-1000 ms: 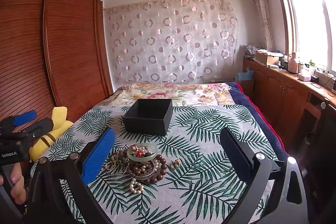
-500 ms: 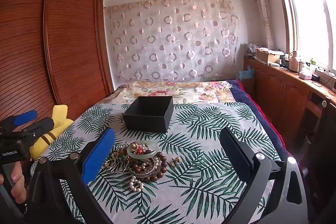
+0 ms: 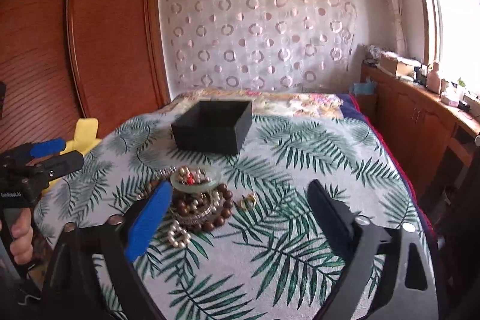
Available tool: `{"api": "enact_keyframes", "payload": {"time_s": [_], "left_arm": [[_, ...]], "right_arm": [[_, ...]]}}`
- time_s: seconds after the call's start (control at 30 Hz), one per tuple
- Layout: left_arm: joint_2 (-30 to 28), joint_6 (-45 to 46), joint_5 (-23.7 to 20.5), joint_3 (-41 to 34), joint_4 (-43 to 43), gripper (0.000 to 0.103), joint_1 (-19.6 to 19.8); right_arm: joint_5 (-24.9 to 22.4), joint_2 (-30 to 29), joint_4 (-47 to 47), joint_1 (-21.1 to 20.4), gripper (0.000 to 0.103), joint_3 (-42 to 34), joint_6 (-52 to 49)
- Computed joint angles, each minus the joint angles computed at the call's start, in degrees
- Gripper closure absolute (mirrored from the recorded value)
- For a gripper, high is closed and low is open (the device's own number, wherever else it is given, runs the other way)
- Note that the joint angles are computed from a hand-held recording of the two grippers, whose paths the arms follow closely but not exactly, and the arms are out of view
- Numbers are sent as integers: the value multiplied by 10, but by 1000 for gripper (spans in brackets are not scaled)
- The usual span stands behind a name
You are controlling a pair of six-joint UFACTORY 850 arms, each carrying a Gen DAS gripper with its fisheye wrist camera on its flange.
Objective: Organize jewelry
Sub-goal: 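Move the left tool down over the pale green jade bangle, then grasp the jade bangle rim with the left tool and lift it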
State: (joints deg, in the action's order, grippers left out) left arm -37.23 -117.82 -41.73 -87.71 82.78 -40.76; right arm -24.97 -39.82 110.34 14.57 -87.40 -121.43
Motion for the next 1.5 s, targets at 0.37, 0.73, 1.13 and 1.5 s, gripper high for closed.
{"api": "enact_keyframes", "payload": {"time_s": [0.37, 0.73, 1.13, 1.5], "left_arm": [[-58, 121, 112, -69, -67, 7, 36], [-123, 390, 201, -173, -309, 7, 82], [-249, 824, 123, -389, -681, 21, 105], [-349, 888, 9, -563, -693, 25, 108]], "right_arm": [[-9, -46, -181, -4, 25, -51, 146], [-14, -60, -272, 0, 21, -70, 212], [-14, -60, -277, 3, 16, -70, 213], [-16, -54, -267, 2, 15, -64, 206]]}}
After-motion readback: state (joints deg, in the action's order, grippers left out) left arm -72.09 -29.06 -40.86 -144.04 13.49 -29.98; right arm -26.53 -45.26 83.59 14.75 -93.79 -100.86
